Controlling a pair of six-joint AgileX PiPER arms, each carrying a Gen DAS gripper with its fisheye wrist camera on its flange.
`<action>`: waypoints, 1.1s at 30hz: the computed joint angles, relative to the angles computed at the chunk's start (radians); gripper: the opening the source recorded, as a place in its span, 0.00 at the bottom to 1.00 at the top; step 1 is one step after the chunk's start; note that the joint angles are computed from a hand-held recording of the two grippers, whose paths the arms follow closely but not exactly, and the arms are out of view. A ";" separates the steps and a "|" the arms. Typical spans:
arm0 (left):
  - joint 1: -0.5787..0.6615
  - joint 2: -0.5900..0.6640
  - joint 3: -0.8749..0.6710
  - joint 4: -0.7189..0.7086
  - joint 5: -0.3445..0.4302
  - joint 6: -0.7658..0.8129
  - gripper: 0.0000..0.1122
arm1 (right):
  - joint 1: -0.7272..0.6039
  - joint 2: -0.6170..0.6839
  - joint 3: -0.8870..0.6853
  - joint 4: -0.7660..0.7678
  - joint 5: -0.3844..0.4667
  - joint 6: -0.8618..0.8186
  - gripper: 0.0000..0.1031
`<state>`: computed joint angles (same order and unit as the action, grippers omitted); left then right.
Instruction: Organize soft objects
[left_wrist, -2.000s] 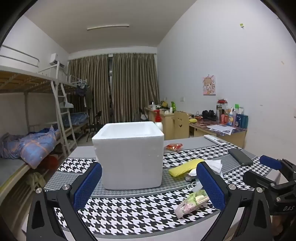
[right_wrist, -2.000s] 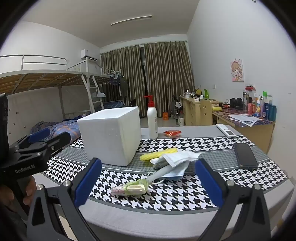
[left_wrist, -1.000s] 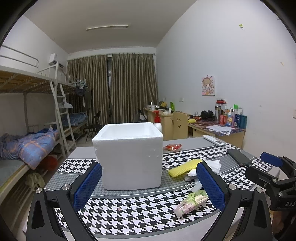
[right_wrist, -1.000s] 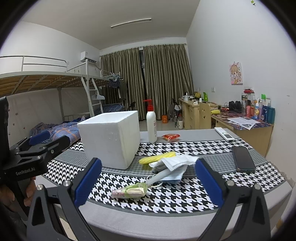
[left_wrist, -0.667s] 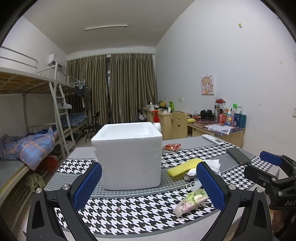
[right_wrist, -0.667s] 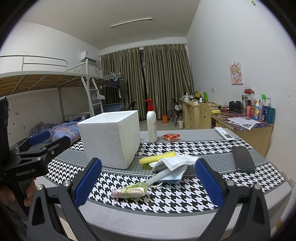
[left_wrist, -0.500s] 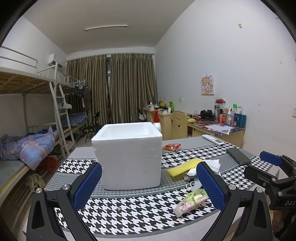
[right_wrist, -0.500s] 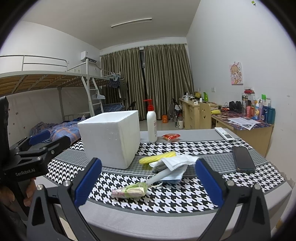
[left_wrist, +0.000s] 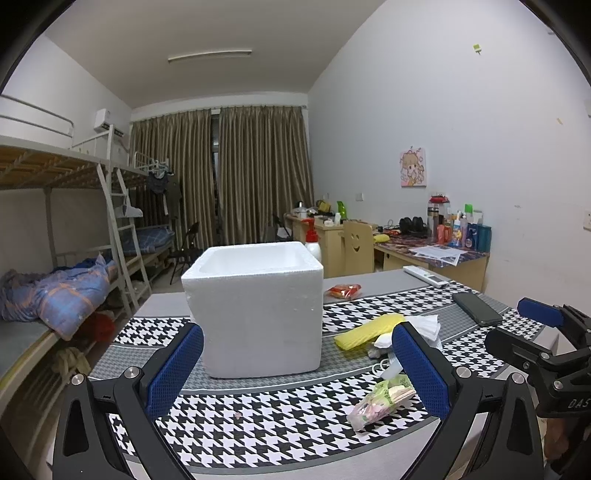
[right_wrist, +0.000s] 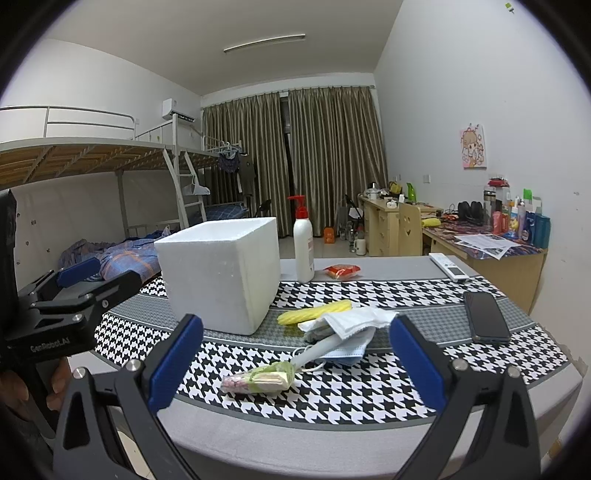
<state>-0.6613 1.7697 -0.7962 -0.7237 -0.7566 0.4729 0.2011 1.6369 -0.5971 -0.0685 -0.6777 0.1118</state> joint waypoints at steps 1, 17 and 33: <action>0.000 0.000 -0.002 0.002 0.002 -0.001 0.91 | 0.000 0.002 -0.002 0.001 0.001 0.000 0.99; 0.057 0.079 -0.104 0.093 0.135 -0.019 0.91 | -0.041 0.086 -0.117 -0.005 0.107 0.005 0.99; 0.096 0.201 -0.267 0.221 0.389 -0.039 0.91 | -0.078 0.180 -0.232 -0.006 0.212 0.016 0.99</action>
<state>-0.5655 1.9705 -1.0627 -0.5023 -0.3673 0.4337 0.1234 1.8165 -0.8295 -0.0749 -0.4662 0.1273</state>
